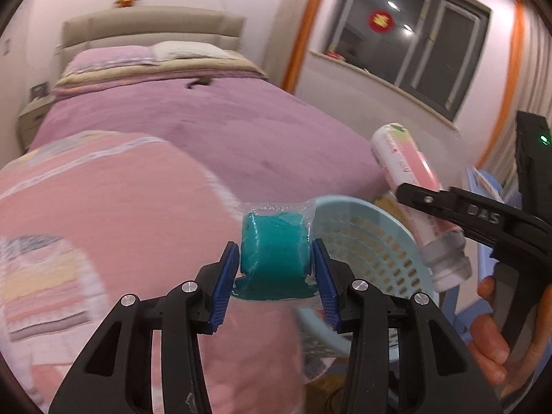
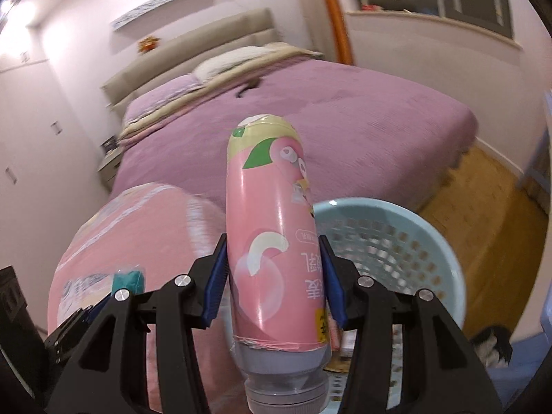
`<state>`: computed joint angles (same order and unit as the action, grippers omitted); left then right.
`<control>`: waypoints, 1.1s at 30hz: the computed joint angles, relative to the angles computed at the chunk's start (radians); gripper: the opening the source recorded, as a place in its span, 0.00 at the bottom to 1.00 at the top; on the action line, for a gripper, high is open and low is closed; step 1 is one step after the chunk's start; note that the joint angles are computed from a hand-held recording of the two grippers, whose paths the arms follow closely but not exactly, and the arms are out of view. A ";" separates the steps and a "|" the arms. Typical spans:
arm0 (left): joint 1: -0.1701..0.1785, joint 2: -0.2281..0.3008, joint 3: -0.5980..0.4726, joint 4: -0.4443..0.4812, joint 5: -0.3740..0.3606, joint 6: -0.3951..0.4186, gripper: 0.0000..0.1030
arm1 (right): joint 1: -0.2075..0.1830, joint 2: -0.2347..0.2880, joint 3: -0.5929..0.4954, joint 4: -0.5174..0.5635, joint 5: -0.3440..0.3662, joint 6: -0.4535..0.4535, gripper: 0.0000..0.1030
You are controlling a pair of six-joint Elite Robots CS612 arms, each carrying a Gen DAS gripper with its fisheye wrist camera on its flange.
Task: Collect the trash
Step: 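Carry the teal packet and spray can to the basket and release both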
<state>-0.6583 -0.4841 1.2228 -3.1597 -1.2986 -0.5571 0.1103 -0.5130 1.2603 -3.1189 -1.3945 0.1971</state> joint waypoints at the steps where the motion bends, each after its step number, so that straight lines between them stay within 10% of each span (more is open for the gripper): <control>1: 0.006 0.010 -0.019 0.011 -0.013 0.012 0.41 | -0.003 0.002 -0.001 0.007 -0.013 0.008 0.45; 5: 0.007 0.047 -0.098 0.067 -0.068 0.068 0.42 | -0.008 0.016 -0.021 0.067 -0.085 0.023 0.46; 8: 0.009 0.053 -0.119 0.087 -0.073 0.096 0.66 | -0.012 0.020 -0.026 0.103 -0.127 0.018 0.48; 18: 0.037 -0.004 0.003 -0.033 -0.018 0.093 0.82 | 0.003 -0.014 0.029 0.028 -0.083 -0.052 0.48; 33: -0.029 -0.134 0.342 -0.222 0.440 0.052 0.88 | 0.061 -0.033 0.236 -0.501 -0.156 -0.080 0.54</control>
